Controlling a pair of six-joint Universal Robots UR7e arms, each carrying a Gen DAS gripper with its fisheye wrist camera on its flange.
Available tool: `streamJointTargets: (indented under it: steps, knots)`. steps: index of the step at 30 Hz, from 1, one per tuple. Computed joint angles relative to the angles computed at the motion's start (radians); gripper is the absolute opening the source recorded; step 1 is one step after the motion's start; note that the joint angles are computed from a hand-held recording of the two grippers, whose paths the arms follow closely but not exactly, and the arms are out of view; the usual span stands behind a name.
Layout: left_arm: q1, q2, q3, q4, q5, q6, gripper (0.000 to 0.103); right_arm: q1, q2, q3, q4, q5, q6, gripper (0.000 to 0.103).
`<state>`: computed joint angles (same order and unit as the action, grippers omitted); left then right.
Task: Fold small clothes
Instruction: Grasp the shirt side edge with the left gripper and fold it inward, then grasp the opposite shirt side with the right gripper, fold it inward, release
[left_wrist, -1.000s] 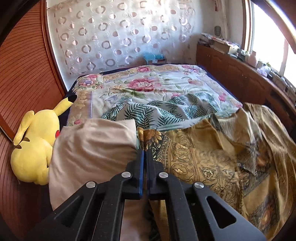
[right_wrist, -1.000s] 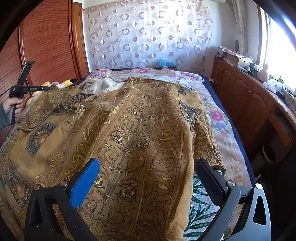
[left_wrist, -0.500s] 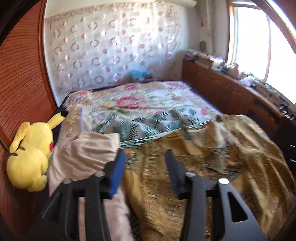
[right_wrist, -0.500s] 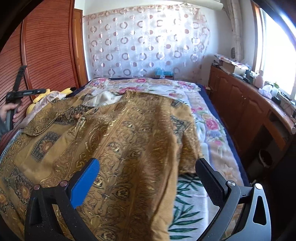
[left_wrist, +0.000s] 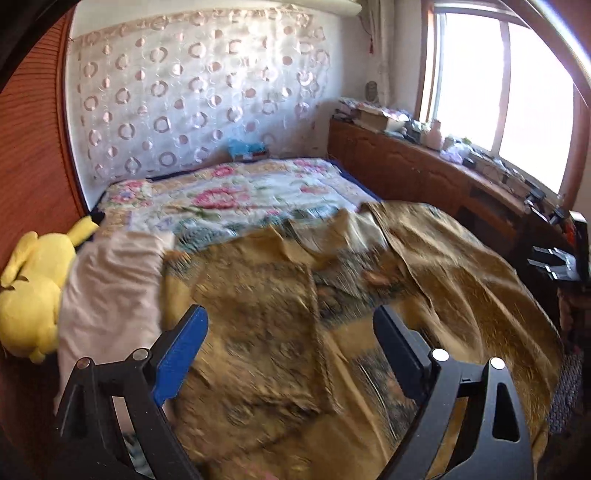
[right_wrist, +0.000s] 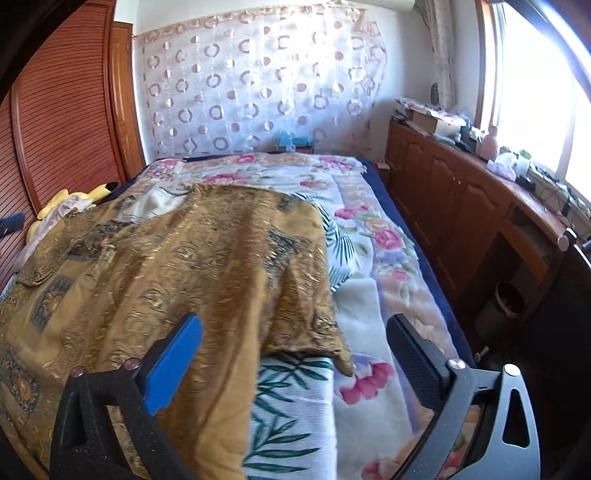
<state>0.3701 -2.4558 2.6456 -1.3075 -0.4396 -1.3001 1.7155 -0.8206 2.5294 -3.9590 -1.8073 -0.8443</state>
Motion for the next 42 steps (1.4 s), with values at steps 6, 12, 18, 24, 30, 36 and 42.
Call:
streamJointTargets:
  steps: [6,12,18,24,30,36,42]
  knots:
    - [0.103,0.144,0.085,-0.337,-0.078,0.186,0.091,0.003,-0.032,-0.049,0.143,-0.032,0.044,0.084]
    - [0.183,0.27,0.115,-0.573,-0.125,0.319,0.091,0.01,-0.073,-0.118,0.314,-0.077,0.092,0.059]
    - [0.225,0.328,0.106,-0.627,-0.145,0.346,0.091,-0.033,-0.142,-0.141,0.506,-0.005,0.167,0.045]
    - [0.237,0.383,0.102,-0.661,-0.156,0.371,0.103,-0.052,-0.162,-0.161,0.576,0.024,0.167,0.029]
    - [0.242,0.377,0.101,-0.662,-0.156,0.378,0.103,-0.026,-0.126,-0.153,0.468,-0.043,0.082,0.01]
    - [0.241,0.38,0.1,-0.664,-0.156,0.377,0.103,0.047,-0.076,-0.094,0.242,-0.06,-0.026,0.006]
    - [0.239,0.376,0.1,-0.656,-0.157,0.373,0.103,0.105,-0.064,-0.043,0.164,0.04,-0.049,0.005]
